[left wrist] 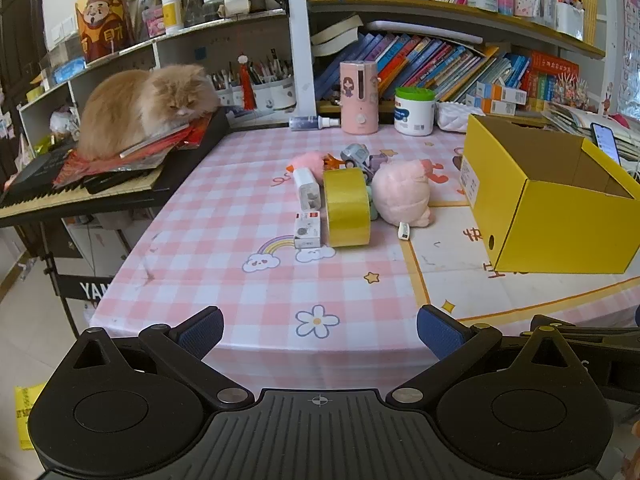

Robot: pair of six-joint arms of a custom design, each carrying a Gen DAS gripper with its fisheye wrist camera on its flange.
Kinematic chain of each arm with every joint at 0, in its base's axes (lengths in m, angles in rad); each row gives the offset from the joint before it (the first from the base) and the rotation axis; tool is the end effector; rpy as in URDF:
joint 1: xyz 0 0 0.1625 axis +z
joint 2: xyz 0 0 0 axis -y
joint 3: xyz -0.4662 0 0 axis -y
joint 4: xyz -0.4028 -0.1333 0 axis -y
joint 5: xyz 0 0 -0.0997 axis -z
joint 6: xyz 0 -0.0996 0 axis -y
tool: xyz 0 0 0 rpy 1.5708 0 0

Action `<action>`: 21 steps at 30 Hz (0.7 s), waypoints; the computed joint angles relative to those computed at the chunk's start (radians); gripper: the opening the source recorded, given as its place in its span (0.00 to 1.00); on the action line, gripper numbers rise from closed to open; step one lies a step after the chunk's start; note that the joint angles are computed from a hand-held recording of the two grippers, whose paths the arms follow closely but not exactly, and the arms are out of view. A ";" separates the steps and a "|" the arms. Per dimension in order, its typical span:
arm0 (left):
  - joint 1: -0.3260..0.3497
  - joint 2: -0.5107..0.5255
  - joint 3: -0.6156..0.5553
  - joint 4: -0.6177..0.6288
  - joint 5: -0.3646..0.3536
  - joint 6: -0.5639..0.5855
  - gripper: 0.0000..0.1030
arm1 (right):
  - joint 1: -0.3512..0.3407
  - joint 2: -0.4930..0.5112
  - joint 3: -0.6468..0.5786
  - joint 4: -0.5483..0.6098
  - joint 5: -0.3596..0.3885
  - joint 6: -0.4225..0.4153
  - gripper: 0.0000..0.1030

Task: Organize objects

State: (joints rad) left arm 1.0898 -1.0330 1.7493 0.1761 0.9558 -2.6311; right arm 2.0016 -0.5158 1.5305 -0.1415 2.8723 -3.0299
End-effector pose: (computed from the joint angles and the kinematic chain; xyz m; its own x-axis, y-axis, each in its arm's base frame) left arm -0.0696 -0.5457 0.1725 -0.6019 0.3869 -0.6986 0.7499 0.5744 -0.3281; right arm 0.2672 -0.4922 -0.0340 -0.5329 0.5263 0.6626 -0.2623 0.6417 -0.7207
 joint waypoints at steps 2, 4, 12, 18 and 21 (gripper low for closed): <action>0.001 0.000 -0.001 0.001 0.000 0.000 1.00 | 0.001 0.002 -0.003 0.004 0.001 0.003 1.00; 0.000 0.000 0.000 -0.001 -0.001 0.000 1.00 | 0.002 0.002 -0.003 0.004 0.001 0.004 1.00; 0.006 -0.008 0.003 -0.004 0.003 0.002 1.00 | 0.008 0.006 -0.009 0.003 0.004 -0.002 1.00; 0.008 -0.010 0.002 -0.003 0.002 0.003 1.00 | 0.010 0.010 -0.013 0.007 0.004 0.001 1.00; 0.010 -0.012 0.002 -0.002 0.003 0.004 1.00 | 0.013 0.015 -0.019 0.010 0.003 0.001 1.00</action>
